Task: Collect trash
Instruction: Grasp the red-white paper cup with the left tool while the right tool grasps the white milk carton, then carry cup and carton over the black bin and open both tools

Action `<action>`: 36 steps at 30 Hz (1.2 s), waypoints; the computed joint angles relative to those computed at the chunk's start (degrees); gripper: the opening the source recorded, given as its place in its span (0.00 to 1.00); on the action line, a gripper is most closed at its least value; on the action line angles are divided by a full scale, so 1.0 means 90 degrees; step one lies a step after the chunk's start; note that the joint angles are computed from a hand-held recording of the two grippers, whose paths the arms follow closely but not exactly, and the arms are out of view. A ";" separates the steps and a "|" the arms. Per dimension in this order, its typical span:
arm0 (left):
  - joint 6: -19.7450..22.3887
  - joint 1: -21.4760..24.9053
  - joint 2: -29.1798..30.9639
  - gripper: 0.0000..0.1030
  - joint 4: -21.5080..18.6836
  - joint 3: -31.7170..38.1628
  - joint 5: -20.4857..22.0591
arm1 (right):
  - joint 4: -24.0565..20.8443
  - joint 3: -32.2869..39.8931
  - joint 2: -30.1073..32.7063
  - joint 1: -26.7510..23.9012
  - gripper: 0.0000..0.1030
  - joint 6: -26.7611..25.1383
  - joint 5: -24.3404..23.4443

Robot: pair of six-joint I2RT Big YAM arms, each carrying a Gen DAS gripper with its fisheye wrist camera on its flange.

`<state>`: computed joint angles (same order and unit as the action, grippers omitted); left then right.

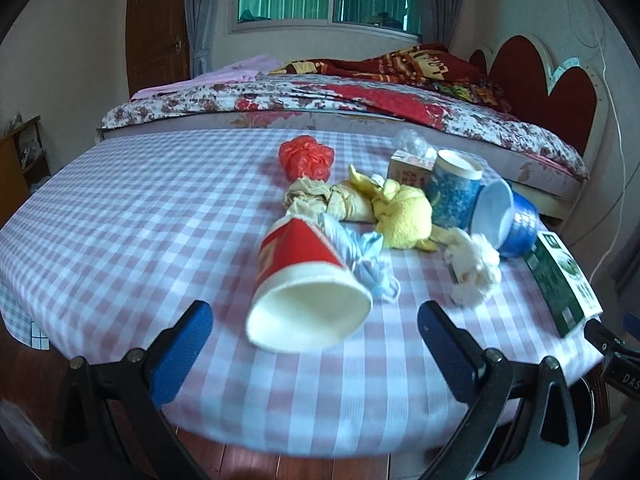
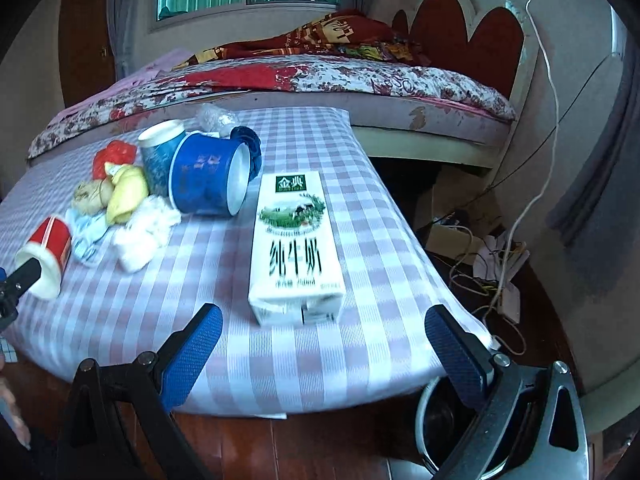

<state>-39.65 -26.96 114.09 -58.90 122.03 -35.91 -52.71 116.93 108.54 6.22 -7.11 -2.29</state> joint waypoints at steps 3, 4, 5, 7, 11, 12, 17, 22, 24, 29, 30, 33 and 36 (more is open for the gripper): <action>0.0010 0.0102 0.0273 0.99 -0.0185 0.0359 0.0054 | -0.0161 0.0369 0.0288 0.0026 0.99 -0.0025 -0.0022; -0.0009 0.0132 0.0357 0.99 -0.0296 0.0469 0.0050 | -0.0202 0.0471 0.0376 0.0032 0.99 -0.0044 -0.0002; -0.0017 0.0160 0.0416 0.98 -0.0373 0.0532 0.0065 | -0.0269 0.0603 0.0473 0.0048 0.99 -0.0048 0.0027; -0.0093 0.0226 0.0448 0.94 -0.0457 0.0505 0.0074 | -0.0327 0.0729 0.0582 0.0038 0.96 -0.0047 -0.0015; -0.0066 0.0323 0.0200 0.68 -0.0207 0.0013 0.0181 | -0.0504 0.0932 0.0723 -0.0023 0.72 0.0007 -0.0209; -0.0022 0.0335 0.0123 0.68 -0.0074 -0.0121 0.0252 | -0.0528 0.0959 0.0741 -0.0042 0.67 0.0019 -0.0274; 0.0327 0.0328 -0.0300 0.47 0.0648 -0.0749 0.0369 | -0.0413 0.0771 0.0614 -0.0103 0.57 0.0051 -0.0474; 0.0425 0.0245 -0.0568 0.45 0.0995 -0.1078 0.0290 | -0.0053 0.0268 0.0229 -0.0156 0.56 0.0040 -0.0458; 0.0462 0.0199 -0.0726 0.45 0.1086 -0.1220 0.0332 | 0.0127 0.0056 0.0034 -0.0207 0.56 0.0087 -0.0469; 0.0714 -0.0036 -0.0926 0.45 0.1415 -0.1358 0.0308 | 0.0495 -0.0498 -0.0495 -0.0425 0.56 0.0185 -0.0541; 0.0817 -0.0114 -0.0897 0.45 0.1448 -0.1283 0.0344 | 0.0550 -0.0588 -0.0574 -0.0459 0.56 0.0196 -0.0538; 0.1029 -0.0298 -0.0845 0.45 0.1623 -0.1169 0.0447 | 0.0690 -0.0915 -0.0860 -0.0624 0.56 0.0218 -0.0556; 0.1235 -0.0464 -0.0725 0.45 0.1739 -0.0963 0.0625 | 0.0770 -0.1193 -0.1110 -0.0817 0.56 0.0259 -0.0511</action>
<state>-28.53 -31.14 107.56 -43.25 113.36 -30.28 -45.78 106.20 98.55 -1.13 -4.78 -6.90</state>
